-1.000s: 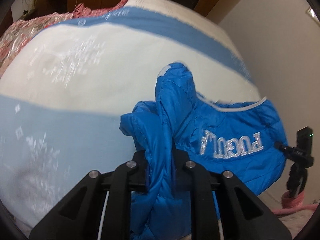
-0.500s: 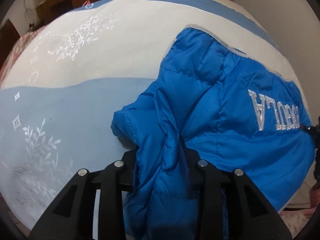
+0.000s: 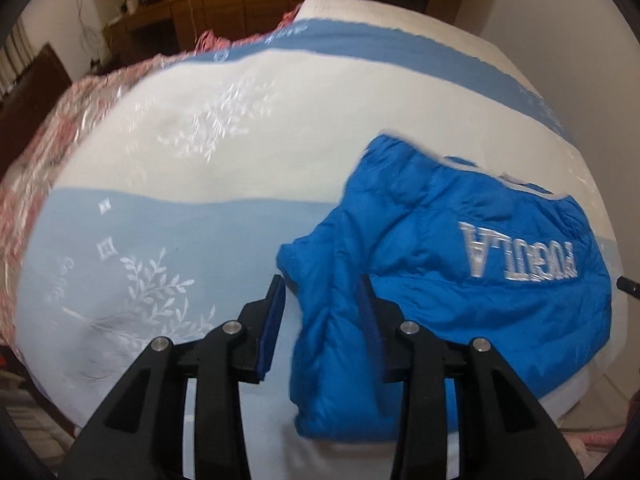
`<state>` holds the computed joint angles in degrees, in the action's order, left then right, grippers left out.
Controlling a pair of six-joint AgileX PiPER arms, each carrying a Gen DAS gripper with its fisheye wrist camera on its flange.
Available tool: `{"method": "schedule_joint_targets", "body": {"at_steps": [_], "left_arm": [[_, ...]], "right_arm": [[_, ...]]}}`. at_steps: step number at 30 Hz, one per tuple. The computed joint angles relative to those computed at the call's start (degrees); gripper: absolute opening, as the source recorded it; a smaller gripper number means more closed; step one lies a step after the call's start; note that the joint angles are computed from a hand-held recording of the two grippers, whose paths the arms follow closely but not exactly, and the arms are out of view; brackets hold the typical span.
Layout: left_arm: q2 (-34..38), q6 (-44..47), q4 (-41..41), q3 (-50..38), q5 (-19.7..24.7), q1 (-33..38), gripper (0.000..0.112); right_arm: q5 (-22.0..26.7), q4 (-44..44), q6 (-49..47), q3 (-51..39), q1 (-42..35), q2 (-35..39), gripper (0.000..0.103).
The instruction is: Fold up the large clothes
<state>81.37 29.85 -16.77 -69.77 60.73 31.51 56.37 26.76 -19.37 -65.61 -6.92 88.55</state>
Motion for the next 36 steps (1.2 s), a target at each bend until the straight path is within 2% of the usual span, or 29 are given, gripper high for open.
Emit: {"method": "schedule_joint_targets", "body": {"at_steps": [3, 6, 10, 13, 16, 19, 21, 25, 30, 36], "left_arm": [[-2.6, -0.93, -0.62, 0.38, 1.68, -2.59, 0.036], [-4.36, -0.65, -1.92, 3.4, 0.9, -5.41, 0.037], [-4.1, -4.57, 1.0, 9.65, -3.9, -10.69, 0.037], [-2.02, -5.96, 3.38, 13.82, -8.19, -11.91, 0.038], [-2.42, -2.29, 0.66, 17.72, -12.35, -10.75, 0.039], [-2.36, -4.09, 0.91, 17.06, -11.38, -10.43, 0.039], [-2.74, -8.34, 3.3, 15.66, -9.86, -11.41, 0.037], [-6.04, -17.34, 9.0, 14.01, -7.78, -16.12, 0.044], [-9.5, -24.83, 14.33, 12.08, -5.2, -22.52, 0.048], [-10.78, -28.26, 16.12, 10.27, -2.81, -26.98, 0.049]], "right_arm": [[1.46, -1.83, 1.11, 0.45, 2.57, -3.28, 0.039], [1.39, -2.74, 3.77, 2.4, 6.49, -4.9, 0.039], [-2.65, -6.21, 7.3, 6.0, 9.84, -3.95, 0.039], [-4.56, -1.37, 3.46, 8.15, 6.18, 1.08, 0.032], [-6.16, 5.37, -3.32, 9.81, 3.0, 4.97, 0.03], [-5.51, 5.38, -4.23, 8.95, 2.66, 5.89, 0.03], [-4.12, 3.17, -2.44, 7.54, 3.09, 5.74, 0.03], [-2.53, -1.48, 0.43, 5.92, 5.3, 1.41, 0.032], [1.32, -1.43, 0.72, 3.86, 4.23, -1.9, 0.032], [1.38, -3.74, 2.89, 4.54, 3.71, -3.54, 0.032]]}}
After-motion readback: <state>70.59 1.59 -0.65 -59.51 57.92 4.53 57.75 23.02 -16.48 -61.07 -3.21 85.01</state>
